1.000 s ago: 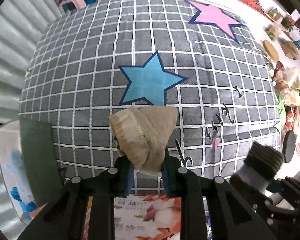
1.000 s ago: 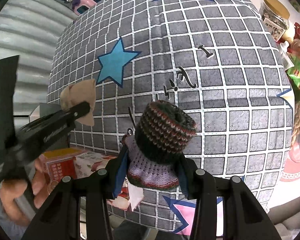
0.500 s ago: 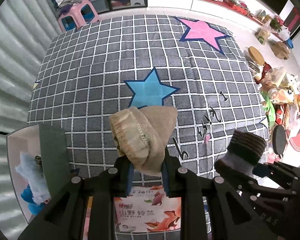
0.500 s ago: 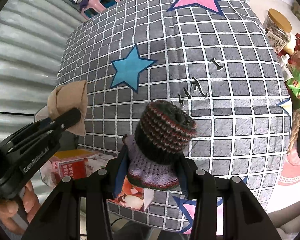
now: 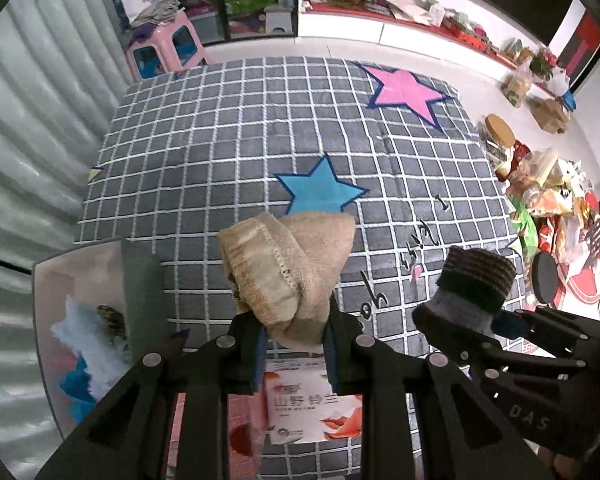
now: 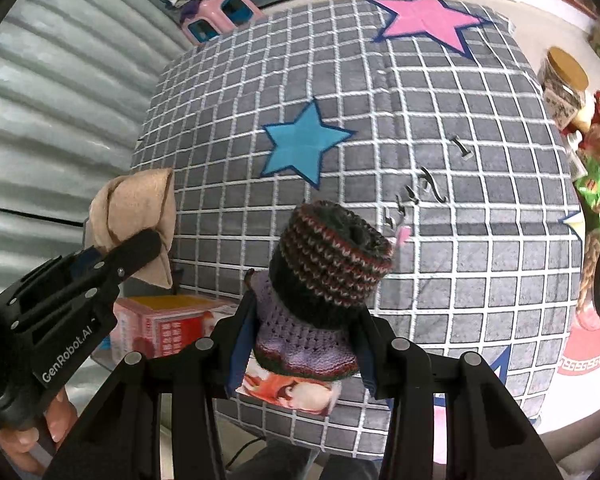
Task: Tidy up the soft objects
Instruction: 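Carry the beige hat and striped knit cap over the white box with both tools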
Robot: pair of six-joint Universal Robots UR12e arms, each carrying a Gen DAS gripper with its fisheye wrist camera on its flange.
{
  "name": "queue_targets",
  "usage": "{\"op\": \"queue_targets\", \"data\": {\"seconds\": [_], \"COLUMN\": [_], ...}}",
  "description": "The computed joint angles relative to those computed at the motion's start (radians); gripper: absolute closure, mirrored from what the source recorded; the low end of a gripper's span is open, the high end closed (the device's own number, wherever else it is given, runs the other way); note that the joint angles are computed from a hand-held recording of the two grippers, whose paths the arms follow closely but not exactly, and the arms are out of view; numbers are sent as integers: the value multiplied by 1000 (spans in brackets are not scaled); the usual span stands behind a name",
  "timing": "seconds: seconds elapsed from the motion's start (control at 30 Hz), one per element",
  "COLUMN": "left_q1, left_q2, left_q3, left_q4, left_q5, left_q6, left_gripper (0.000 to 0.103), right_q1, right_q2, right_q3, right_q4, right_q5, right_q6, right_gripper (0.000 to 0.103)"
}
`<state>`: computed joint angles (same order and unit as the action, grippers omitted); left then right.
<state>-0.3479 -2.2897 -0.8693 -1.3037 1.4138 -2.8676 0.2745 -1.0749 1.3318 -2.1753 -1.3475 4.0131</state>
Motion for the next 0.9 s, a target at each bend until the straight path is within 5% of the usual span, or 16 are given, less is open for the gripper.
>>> {"op": "queue_targets", "data": {"seconds": [0.9], "left_q1": [144], "left_q2": [109], "left_q3": [-164], "left_q4": [128], "left_q5": [-2], "left_q6": [-129], "left_gripper": [78], "right_q1": [108], "right_q2": [206], "right_q3": [-407], "right_q4": [162], "right_q5": [7], "right_q6": [-186], "right_gripper": [57]}}
